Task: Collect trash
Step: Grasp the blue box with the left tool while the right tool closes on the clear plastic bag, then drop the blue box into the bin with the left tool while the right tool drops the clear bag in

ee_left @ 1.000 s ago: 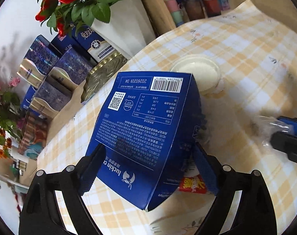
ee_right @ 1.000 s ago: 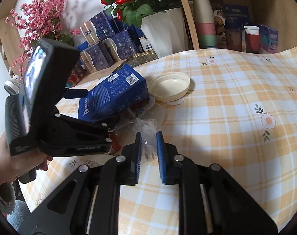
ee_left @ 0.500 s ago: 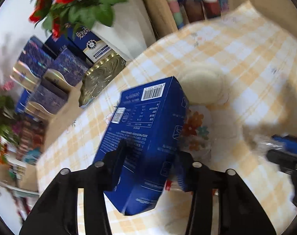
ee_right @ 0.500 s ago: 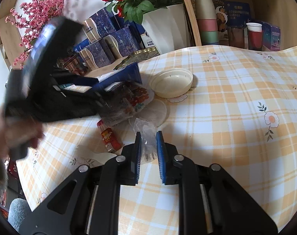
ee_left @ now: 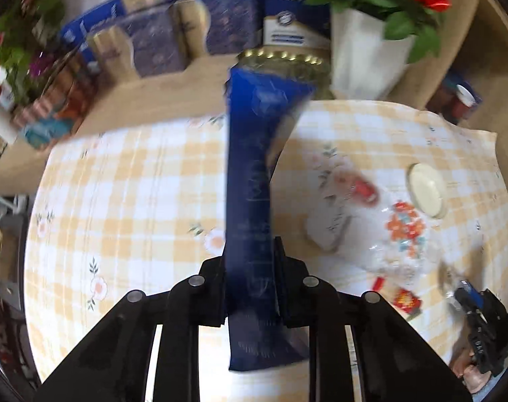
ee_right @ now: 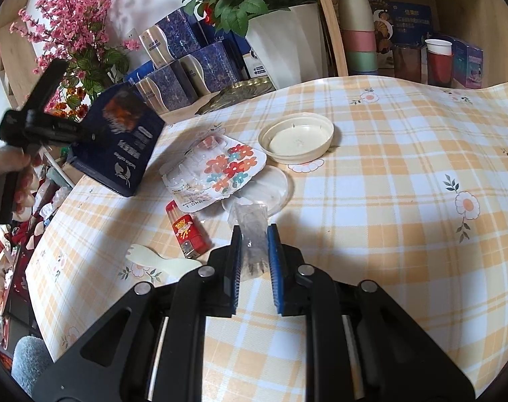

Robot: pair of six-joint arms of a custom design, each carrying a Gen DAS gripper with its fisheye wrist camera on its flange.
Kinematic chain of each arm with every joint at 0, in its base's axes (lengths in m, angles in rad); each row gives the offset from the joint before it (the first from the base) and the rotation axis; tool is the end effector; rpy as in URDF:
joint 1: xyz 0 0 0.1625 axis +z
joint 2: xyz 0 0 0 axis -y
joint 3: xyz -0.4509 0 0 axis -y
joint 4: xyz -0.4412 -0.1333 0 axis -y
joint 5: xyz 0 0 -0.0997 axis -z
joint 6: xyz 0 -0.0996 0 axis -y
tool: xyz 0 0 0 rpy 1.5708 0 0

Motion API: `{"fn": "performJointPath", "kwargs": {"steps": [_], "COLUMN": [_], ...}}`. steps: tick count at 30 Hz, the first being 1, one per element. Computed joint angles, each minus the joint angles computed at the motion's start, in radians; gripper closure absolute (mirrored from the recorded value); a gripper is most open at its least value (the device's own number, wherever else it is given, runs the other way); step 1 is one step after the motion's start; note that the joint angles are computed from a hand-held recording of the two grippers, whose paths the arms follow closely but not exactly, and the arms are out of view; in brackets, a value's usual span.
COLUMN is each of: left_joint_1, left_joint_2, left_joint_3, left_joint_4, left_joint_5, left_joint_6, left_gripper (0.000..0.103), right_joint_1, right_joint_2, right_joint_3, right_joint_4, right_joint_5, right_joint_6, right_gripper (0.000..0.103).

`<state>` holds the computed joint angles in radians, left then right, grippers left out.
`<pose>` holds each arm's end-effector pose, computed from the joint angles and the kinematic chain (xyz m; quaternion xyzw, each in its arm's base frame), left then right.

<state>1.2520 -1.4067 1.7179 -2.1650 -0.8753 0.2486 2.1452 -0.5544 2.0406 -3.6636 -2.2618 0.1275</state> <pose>-0.0042 -0.6418 0.4267 0.2144 0.9070 -0.1443 0.3325 0.3554 -0.4207 -0.0460 0.1003 -0.8980 0.3750 0.2069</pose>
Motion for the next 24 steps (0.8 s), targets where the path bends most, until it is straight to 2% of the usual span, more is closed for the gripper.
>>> {"fn": "performJointPath", "kwargs": {"steps": [4,7,9,14,18,24], "left_joint_1": [0.033,0.025,0.022,0.013,0.001,-0.015], "left_joint_2": [-0.006,-0.036,-0.065,-0.141,-0.248,-0.436], "left_joint_3": [0.002,0.054,0.075,0.112,0.146,0.199], "left_joint_4": [-0.049,-0.156,-0.178,-0.134,-0.051,0.106], "left_joint_5": [-0.057,-0.071,-0.106,-0.143,-0.188,-0.278], "left_joint_6": [-0.016,0.054,0.092,0.125,0.126,0.114], "left_gripper": [0.083,0.086,0.086,0.086,0.086,0.086], "right_joint_1": [-0.006,-0.003,0.001,0.009,0.024,0.105], "right_joint_2": [-0.006,-0.006,-0.002,0.001,-0.009,-0.047], "right_joint_3": [0.003,-0.001,-0.004,-0.013,-0.012,0.031], "right_joint_4": [0.019,0.033,0.034,0.053,0.082,0.080], "right_joint_5": [0.003,-0.009,-0.018,-0.044,-0.076,-0.083], "right_joint_6": [0.020,0.027,0.019,0.017,0.038,0.115], "right_gripper": [0.085,0.085,0.085,0.085,0.085,0.085]}}
